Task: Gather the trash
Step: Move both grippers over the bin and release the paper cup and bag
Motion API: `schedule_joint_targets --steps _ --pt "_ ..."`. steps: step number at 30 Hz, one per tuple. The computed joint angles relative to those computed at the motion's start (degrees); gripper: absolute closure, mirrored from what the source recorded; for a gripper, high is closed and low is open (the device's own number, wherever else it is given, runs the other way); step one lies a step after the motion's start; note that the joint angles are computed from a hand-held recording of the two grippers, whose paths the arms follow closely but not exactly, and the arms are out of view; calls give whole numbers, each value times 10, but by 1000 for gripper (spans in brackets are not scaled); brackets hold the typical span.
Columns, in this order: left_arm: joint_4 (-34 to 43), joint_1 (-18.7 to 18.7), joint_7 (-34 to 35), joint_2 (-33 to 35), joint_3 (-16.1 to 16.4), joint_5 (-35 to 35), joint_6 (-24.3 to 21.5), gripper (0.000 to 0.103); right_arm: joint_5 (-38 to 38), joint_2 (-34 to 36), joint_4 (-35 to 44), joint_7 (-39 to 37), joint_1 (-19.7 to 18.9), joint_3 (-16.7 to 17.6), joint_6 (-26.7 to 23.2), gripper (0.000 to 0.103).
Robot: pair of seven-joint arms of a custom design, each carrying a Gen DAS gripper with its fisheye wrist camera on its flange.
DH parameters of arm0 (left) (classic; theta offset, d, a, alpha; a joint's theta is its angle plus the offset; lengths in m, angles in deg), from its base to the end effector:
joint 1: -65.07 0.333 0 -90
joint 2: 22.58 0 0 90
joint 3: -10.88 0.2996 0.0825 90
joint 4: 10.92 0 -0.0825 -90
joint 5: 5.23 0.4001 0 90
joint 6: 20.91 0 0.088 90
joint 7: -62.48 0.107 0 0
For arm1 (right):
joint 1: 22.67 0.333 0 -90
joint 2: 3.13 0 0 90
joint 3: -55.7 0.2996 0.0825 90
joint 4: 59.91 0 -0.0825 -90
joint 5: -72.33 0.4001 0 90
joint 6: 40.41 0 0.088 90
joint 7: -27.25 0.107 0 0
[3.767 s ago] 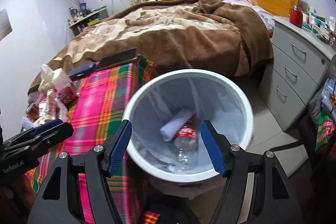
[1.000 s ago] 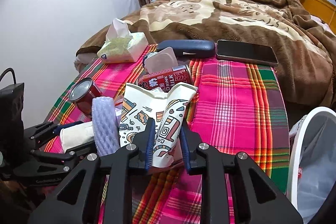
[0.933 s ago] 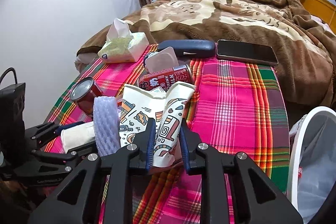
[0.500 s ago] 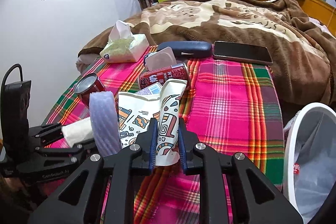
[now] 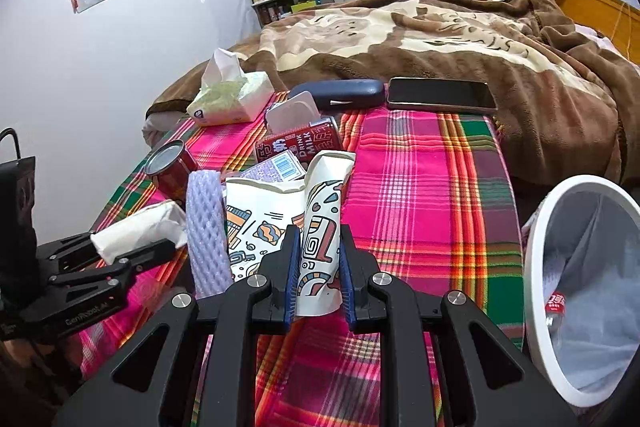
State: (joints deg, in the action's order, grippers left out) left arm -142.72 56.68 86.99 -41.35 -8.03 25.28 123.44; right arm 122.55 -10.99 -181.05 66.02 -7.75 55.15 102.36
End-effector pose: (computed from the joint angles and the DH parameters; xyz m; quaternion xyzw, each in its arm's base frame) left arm 0.4517 -0.2493 0.5059 -0.7531 0.5565 -0.2478 0.2484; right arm 0.5526 0.1372 0.5071 -0.8004 0.4406 -0.0562 0.4025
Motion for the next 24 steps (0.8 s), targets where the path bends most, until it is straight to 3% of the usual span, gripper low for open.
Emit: schedule_joint_targets --steps 13,24 --pt "22 -3 -20 -20 -24 26 -17 69 18 -36 -29 -17 -4 -18 16 84" --pt "118 -31 -24 64 -34 79 -16 69 13 -52 -41 -17 -21 -42 46 84"
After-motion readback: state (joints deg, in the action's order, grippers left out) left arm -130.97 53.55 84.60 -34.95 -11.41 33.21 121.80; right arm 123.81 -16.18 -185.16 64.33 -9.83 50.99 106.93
